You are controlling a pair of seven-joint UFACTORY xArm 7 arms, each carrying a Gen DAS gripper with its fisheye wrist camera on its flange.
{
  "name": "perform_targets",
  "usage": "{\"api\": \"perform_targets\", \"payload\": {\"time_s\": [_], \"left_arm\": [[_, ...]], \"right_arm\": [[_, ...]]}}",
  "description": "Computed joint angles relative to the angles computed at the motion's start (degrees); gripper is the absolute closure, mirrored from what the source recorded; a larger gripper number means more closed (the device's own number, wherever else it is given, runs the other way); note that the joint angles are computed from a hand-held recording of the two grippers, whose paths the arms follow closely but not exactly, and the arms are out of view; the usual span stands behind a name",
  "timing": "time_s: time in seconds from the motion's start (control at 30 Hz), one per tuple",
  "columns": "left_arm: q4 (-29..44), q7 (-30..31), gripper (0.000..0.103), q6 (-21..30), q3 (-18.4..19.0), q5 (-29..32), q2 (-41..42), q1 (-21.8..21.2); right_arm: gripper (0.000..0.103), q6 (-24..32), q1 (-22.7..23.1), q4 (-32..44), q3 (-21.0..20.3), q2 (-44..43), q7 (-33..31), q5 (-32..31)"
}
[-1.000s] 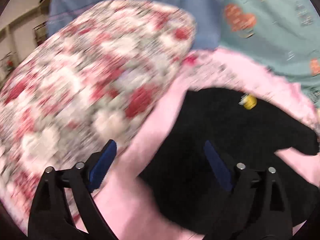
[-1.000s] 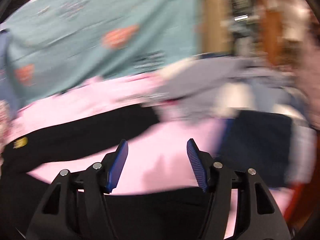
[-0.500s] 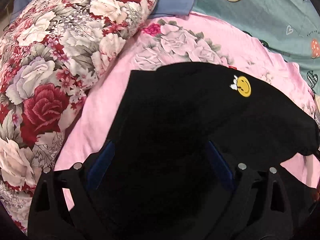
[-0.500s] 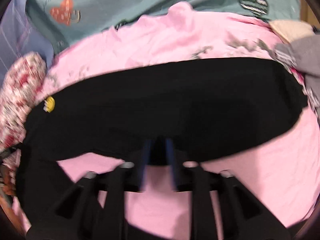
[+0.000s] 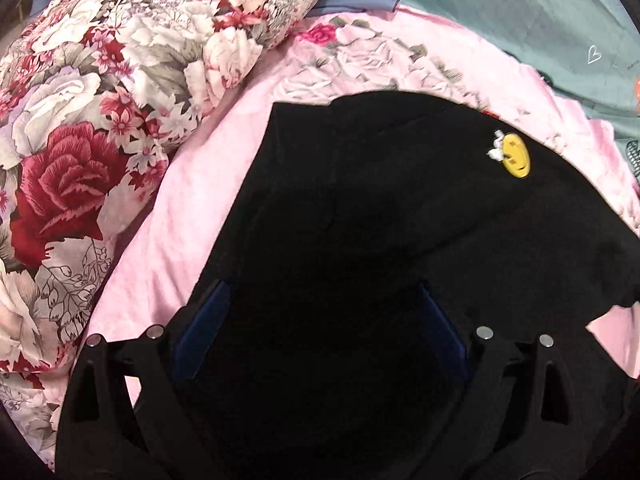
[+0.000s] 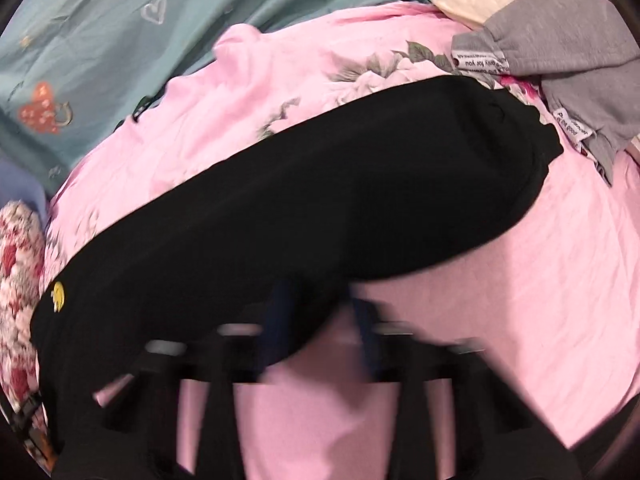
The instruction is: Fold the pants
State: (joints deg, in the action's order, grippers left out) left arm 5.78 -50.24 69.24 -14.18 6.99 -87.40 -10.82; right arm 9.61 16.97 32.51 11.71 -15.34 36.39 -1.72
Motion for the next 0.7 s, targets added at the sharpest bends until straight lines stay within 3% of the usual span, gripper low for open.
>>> {"api": "perform_targets", "payload": {"time_s": [0.1, 0.13, 0.2, 0.23, 0.3, 0.33, 0.37, 0.4, 0.47, 0.5, 0.57, 0.63, 0.7], "left_arm": [[0.0, 0.4, 0.01, 0.2, -0.1, 0.2, -0.1, -0.3], [0.1, 0.7, 0.01, 0.1, -0.1, 0.4, 0.4, -0.3], [1.3, 1.3, 0.01, -0.2, 0.0, 0.8, 3.5, 0.5], [2.4, 1.8, 0.01, -0.4, 0.5, 1.0, 6.0, 1.2], [4.7, 3.0, 0.01, -0.5, 2.0, 1.0, 9.2, 2.1], [5.8, 4.4, 0.01, -0.6, 2.5, 1.4, 9.5, 2.2], [6.8, 5.5, 0.01, -0.4, 2.1, 2.3, 9.3, 2.3], [7.5, 6.6, 0.009, -0.1, 1.5, 3.4, 8.4, 2.6], [8.3, 9.0, 0.009, -0.2, 1.4, 6.2, 5.7, 3.6], [8.3, 10.0, 0.009, -0.8, 1.9, 6.9, 5.1, 4.4], [7.9, 12.0, 0.009, -3.4, 3.6, 8.1, 5.3, 6.4], [7.8, 13.6, 0.009, -6.4, 4.1, 9.6, 8.4, 9.2], [8.4, 14.9, 0.009, -9.0, 3.6, 11.8, 13.7, 12.5]], "right_arm": [[0.1, -0.6, -2.1, -2.7, 0.1, -4.6, 2.4, -0.3], [0.1, 0.4, -0.8, -3.9, -1.7, -6.6, 1.0, 0.9], [0.1, 4.5, 1.4, -4.3, -4.5, -7.6, -2.6, 2.7], [0.098, 7.2, 0.8, -3.5, -3.9, -6.9, -3.7, 2.0], [0.087, 9.4, -0.6, -2.3, -1.7, -6.2, -6.4, -1.9], [0.071, 12.7, -1.0, -0.8, -0.9, -6.2, -7.1, -3.0], [0.047, 16.8, -1.8, 0.6, 0.1, -7.1, -7.0, -4.3], [0.045, 18.4, -2.8, 0.7, 1.0, -9.4, -6.0, -6.6], [0.045, 21.9, -10.7, 1.5, 8.8, -13.4, 2.1, -16.7], [0.045, 21.5, -13.4, 1.3, 11.1, -15.1, 5.8, -21.4], [0.045, 13.5, -11.7, 0.0, 8.5, -14.9, 7.1, -23.5], [0.045, 6.7, -3.3, 0.6, 1.6, -9.8, -0.8, -17.1], [0.045, 4.9, -1.6, 3.9, 2.3, -4.2, -4.0, -14.4]]}}
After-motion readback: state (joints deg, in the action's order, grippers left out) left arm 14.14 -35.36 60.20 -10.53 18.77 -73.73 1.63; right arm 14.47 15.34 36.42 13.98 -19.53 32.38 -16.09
